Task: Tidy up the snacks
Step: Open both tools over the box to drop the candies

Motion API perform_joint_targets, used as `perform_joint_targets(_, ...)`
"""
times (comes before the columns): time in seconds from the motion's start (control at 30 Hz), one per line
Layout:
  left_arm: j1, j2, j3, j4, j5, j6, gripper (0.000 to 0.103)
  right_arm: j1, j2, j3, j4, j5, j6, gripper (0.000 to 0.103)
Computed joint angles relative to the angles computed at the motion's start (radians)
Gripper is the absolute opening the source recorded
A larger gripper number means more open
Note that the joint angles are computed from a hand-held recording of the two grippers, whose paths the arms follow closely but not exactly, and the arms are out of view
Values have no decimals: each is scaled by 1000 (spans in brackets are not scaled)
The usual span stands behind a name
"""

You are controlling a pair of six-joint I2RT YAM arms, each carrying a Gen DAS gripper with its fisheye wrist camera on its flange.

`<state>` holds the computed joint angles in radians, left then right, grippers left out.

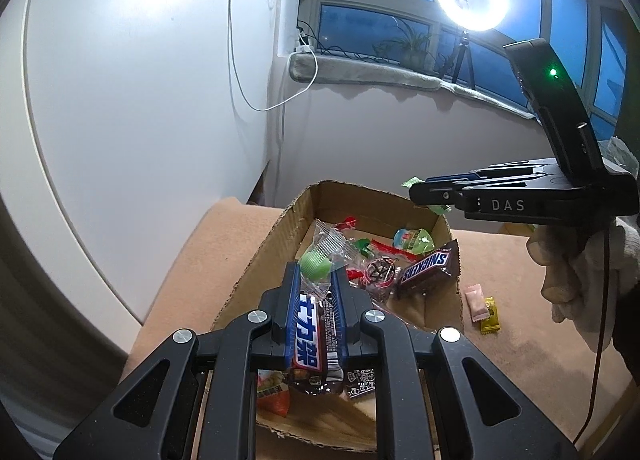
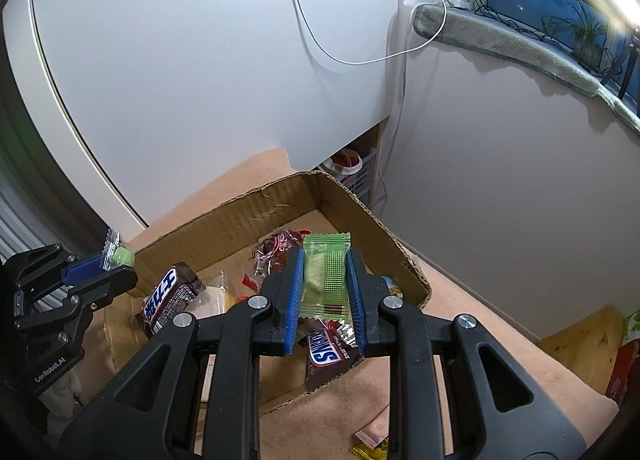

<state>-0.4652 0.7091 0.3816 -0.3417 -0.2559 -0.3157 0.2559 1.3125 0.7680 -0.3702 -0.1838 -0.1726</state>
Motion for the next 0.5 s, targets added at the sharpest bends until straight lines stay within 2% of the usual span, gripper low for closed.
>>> perform_joint_targets(0.2,-9,16,5,6,-11,-8,15,-4,9,1,-2,-14,0,24)
perform_joint_targets(0.27,-19,23,10,4,-18,-12,18,-2,-3,-6,4,0,-1,35)
perform_joint_targets(0.33,-24,23,11,2,-23,-12,34,-6,-16,-10,5,-3,-3,61)
perform_joint_targets(0.4,-32,21,13,2,-28,-15,39,-12,-35,-17,6,-11,-4,63)
perform_joint_targets(0.5,-42,20,15,-1,-38,-21,39,-22,-54,-18,-11,-20,-6,63)
